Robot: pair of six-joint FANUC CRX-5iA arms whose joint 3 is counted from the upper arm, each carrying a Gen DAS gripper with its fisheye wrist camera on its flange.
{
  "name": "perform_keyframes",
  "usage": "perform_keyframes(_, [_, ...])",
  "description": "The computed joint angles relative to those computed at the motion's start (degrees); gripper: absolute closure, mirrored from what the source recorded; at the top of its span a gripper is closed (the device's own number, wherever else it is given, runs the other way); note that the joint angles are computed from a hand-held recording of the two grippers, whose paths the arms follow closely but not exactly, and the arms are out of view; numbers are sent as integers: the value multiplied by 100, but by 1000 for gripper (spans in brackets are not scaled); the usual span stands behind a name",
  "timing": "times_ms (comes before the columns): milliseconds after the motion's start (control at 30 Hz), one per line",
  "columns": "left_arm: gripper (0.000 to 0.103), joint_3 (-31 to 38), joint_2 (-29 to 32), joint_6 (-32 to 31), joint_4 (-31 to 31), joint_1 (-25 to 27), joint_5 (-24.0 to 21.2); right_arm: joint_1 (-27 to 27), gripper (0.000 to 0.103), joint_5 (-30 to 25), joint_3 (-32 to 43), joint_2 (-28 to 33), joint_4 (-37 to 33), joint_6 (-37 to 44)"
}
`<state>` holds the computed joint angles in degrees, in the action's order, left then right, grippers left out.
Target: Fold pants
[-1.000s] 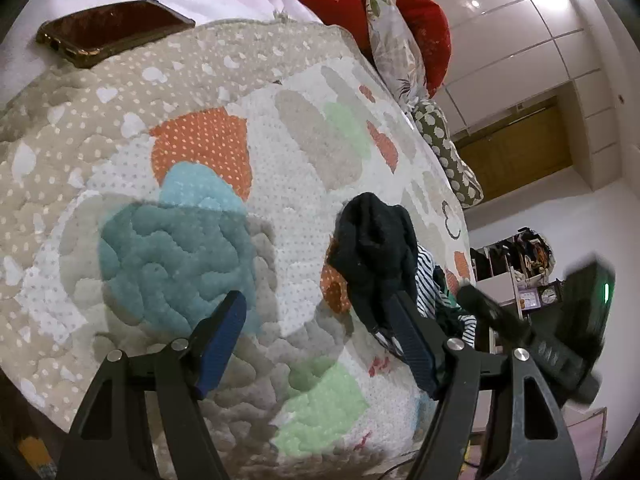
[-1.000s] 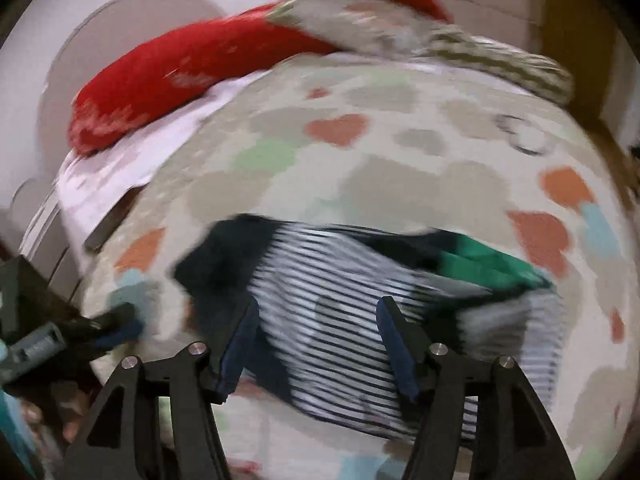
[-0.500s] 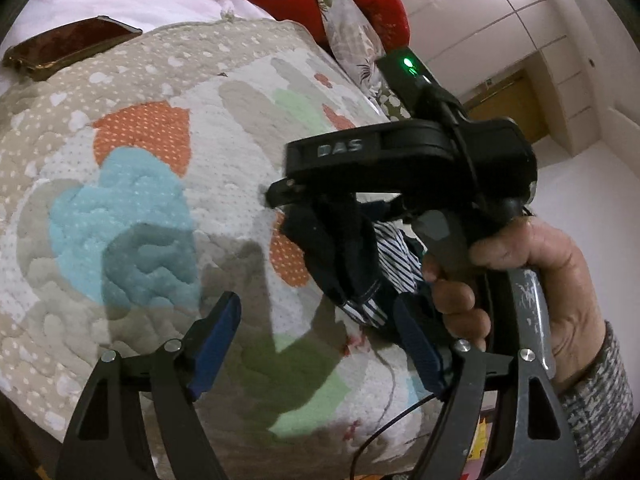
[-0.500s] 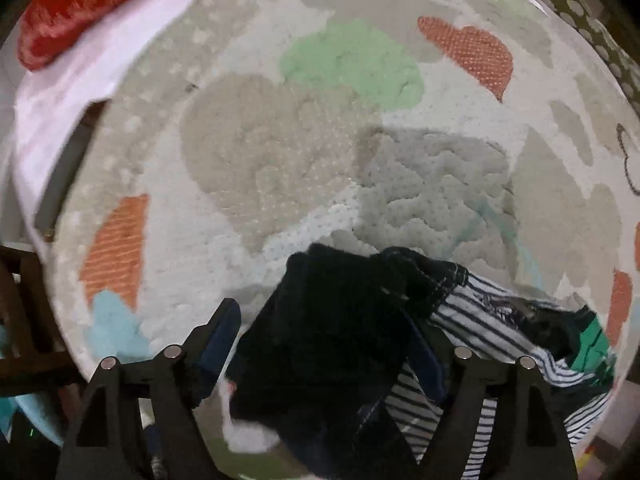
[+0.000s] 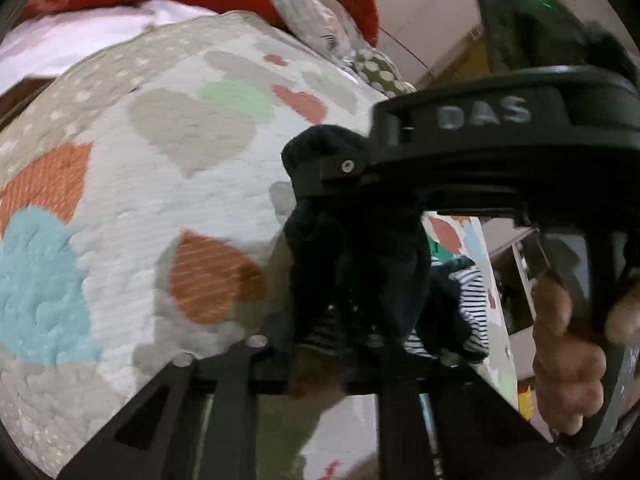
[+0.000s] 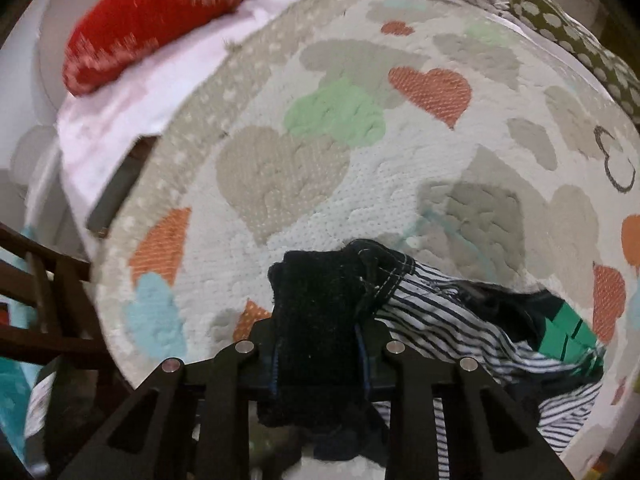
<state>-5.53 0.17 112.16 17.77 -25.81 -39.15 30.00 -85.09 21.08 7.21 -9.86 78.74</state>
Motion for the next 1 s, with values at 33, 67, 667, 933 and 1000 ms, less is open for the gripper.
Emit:
perform_keyframes(33, [91,102,12,59,-130,-67,-34,-46,73,25,-8,-89,-117,-7])
perform_keyframes(67, [91,253,49,102,-269,-154,-102,-155,73,86,-55,-207,-255,57])
perform_keyframes(667, [90,3696,2343,-330,-663,-1573,-1866,-4100,66,621,-1239,-1542,-2943,1420])
perform_keyframes(933, [66,3246,1770,-45,-851,-1328,-1637,-4194,43,1967,-2161,-2163,-1432,1061])
perform_keyframes(1000, [66,3423,1858,206,-1042,-1270,-1771,-4641,48,1888,-2050,-2230,-2209,1473])
